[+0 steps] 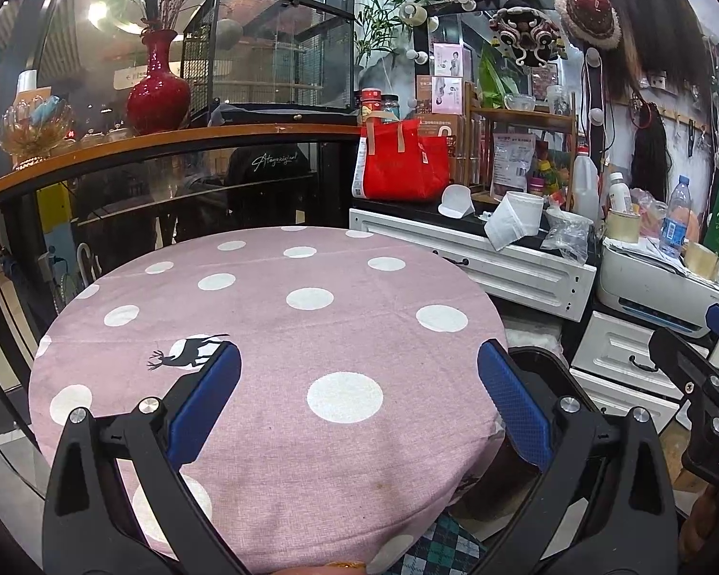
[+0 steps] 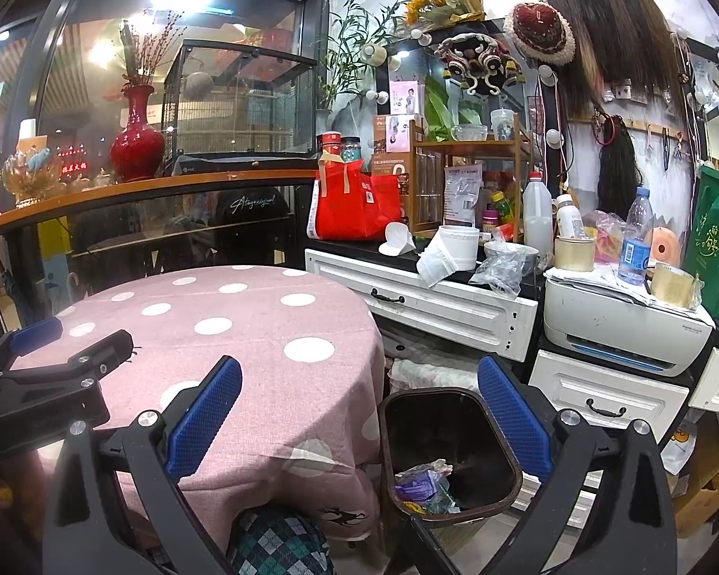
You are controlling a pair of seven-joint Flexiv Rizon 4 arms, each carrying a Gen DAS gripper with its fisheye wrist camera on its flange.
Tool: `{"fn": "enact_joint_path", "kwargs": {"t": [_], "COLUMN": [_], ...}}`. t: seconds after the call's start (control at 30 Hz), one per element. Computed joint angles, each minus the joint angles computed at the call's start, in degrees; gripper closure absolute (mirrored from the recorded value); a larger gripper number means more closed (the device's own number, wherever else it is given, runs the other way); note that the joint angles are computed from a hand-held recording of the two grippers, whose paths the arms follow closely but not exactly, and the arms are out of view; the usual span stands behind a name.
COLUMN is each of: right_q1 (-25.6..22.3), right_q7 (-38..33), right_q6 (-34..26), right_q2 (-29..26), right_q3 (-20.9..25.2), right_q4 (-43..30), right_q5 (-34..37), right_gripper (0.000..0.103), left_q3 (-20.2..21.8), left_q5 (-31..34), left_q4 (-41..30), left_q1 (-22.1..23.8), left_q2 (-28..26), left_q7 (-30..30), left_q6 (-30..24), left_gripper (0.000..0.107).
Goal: Collect trash
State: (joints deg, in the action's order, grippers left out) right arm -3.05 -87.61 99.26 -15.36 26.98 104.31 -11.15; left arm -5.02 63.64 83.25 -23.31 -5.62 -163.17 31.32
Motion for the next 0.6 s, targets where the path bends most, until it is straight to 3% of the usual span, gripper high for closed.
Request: {"fn": "enact_joint_path", "kwargs": {"t": [0.6], "right_q1": [0.56], "right_q7": [-0.63], "right_q6": [-0.69], "right_q2": [0.73], "right_q3": [-0.23], "right_q4": [0.09], "right_q5": [1.28], "right_gripper": [0.006], "left_q3": [0.28], "left_q5": [-1.16], "left_q4": [-0.64], "left_q1": [-0.16], "left_q2": [-0.72], "left_q7": [0.16], "left_q6": [0.69], "left_gripper": [0.009]}}
